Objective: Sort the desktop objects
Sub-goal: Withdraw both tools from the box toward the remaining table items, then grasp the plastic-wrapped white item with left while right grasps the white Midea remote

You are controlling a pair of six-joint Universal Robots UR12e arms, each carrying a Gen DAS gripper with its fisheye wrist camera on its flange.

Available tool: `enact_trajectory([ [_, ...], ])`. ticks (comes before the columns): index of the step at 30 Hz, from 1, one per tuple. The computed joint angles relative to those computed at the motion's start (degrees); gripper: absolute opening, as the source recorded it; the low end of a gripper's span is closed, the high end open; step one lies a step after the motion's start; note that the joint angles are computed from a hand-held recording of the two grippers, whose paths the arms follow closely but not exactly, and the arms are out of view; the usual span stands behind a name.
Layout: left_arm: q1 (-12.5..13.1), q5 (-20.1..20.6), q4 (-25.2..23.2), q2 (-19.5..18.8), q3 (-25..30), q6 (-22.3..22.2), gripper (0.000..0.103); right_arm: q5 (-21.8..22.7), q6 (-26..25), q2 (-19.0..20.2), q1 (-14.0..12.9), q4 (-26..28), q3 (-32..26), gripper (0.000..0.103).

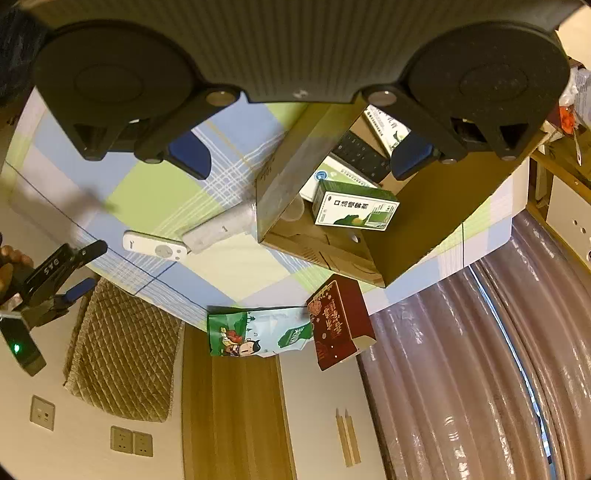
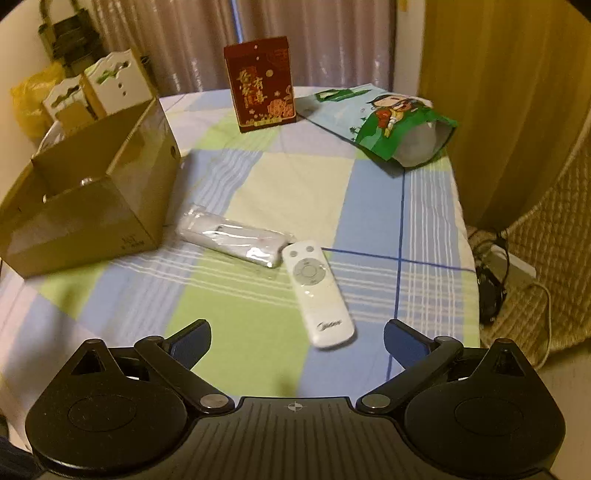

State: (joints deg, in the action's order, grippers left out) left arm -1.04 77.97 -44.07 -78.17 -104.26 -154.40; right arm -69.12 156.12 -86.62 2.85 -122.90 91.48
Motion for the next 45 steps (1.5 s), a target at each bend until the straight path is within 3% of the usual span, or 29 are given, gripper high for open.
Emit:
enact_trajectory([
  [1, -0.28, 0.43, 0.00, -0.31, 0.21, -0.48, 0.103, 0.25, -1.11, 0.61, -0.06, -0.46, -0.12, 0.103],
  [3, -0.78, 1.30, -0.19, -0.94, 0.61, -1.35, 0.103, 0.44, -4.79, 2.05, 0.00, -1.10, -0.51, 0.078],
  [11, -2.45, 4.62, -1.60, -1.98, 1.53, -3.63, 0.102, 1.46, -10.76, 7.48, 0.33, -0.62, -3.31, 0.076],
  [12, -2.58, 4.56, -1.90, -2.03, 1.64, -3.54, 0.102, 1.15, -11.39, 7.90, 0.45, -0.73, -3.48, 0.063],
  [14, -2.88, 3.79, -2.35, -2.22, 1.84, -2.82, 0.102, 0.92, -12.88, 8.71, 0.54, 1.23, -4.30, 0.048],
  [17, -3.79, 2.21, -3.30, -3.11, 2.64, -1.22, 0.101, 1.16, -14.89, 8.22, 0.16, 0.58, -3.54, 0.040],
  [23, -7.35, -0.51, -4.34, -6.90, 5.34, 9.30, 0.100, 0.87, -12.87, 4.52, -2.06, 3.81, -0.56, 0.040],
  [26, -9.46, 0.04, -5.70, -10.25, 7.94, 13.74, 0.098, 1.35, -10.87, 1.44, -3.72, 5.37, 2.17, 0.040],
  [30, -12.43, 3.15, -7.09, -15.80, 11.88, 15.85, 0.098, 2.47, -5.57, -2.45, -5.89, 5.14, 6.04, 0.040],
  [33, -14.40, 7.21, -8.91, -20.36, 14.74, 14.41, 0.098, 2.98, -1.03, -4.41, -7.05, 4.20, 8.03, 0.040],
  [38, -15.75, 13.48, -15.19, -26.71, 19.70, 7.02, 0.097, 3.87, 2.44, -6.08, -8.14, 3.62, 9.61, 0.040],
  [45, -15.17, 12.79, -22.13, -28.68, 22.62, -0.71, 0.099, 4.57, 4.17, -6.16, -8.34, 3.34, 9.63, 0.040],
])
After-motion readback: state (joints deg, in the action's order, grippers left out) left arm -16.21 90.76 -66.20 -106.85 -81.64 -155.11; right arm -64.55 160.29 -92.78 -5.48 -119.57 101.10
